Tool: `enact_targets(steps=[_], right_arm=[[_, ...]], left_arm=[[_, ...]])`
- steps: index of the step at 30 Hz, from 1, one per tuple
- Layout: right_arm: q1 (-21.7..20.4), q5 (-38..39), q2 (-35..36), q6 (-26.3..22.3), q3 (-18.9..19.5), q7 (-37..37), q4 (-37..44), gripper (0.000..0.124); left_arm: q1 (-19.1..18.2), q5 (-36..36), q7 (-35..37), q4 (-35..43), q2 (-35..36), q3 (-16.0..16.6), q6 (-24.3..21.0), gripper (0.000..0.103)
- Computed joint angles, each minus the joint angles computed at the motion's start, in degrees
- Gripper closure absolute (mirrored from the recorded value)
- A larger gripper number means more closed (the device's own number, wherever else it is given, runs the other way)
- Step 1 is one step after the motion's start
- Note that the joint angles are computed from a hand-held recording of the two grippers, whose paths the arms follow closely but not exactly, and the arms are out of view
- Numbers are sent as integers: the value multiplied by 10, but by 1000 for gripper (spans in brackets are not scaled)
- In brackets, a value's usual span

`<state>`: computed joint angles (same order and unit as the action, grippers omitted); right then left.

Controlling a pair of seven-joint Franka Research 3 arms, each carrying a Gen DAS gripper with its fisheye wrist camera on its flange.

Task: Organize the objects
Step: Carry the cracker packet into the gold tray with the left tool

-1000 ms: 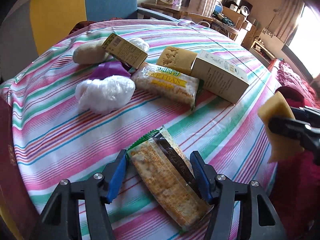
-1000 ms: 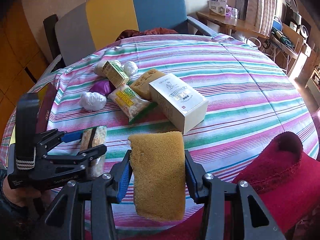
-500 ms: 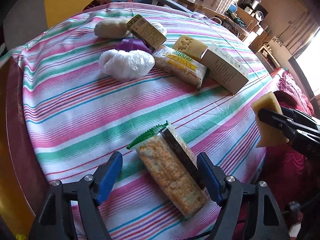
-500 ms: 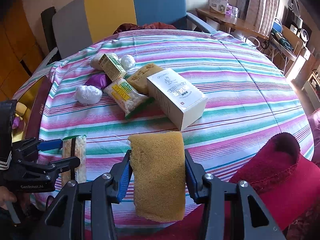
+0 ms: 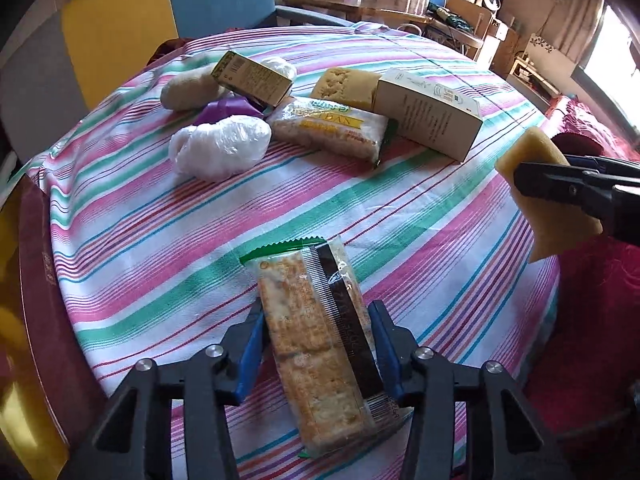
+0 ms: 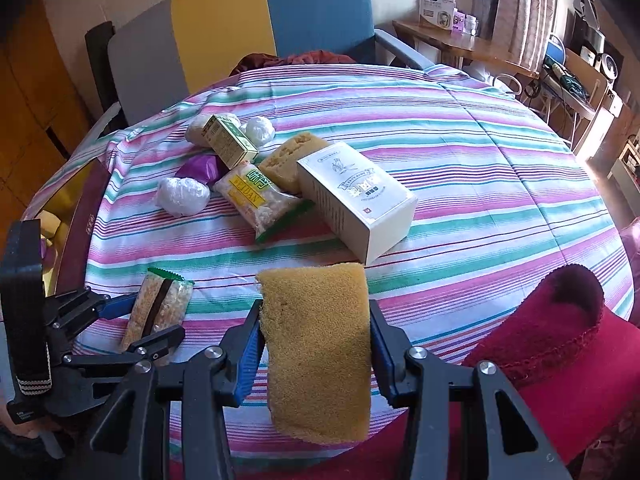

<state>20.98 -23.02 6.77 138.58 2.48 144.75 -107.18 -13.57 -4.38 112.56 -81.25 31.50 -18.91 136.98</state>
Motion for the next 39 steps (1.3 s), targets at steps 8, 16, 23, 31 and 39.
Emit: enact_targets(steps=[8, 16, 23, 31, 39], right_arm=[[2, 9, 7, -17, 0, -10, 12, 76], [4, 13, 10, -29, -1, -13, 17, 76], [9, 4, 18, -60, -2, -10, 34, 76], [16, -7, 29, -101, -4, 1, 57, 76], [28, -12, 52, -163, -6, 4, 101, 76]], left_arm=[[52, -68, 80, -88, -59, -31, 73, 54], [117, -203, 148, -102, -118, -24, 71, 54], [141, -146, 75, -78, -109, 59, 78, 54], [179, -39, -5, -62, -78, 94, 75, 54], [196, -9, -10, -67, -66, 85, 52, 53]])
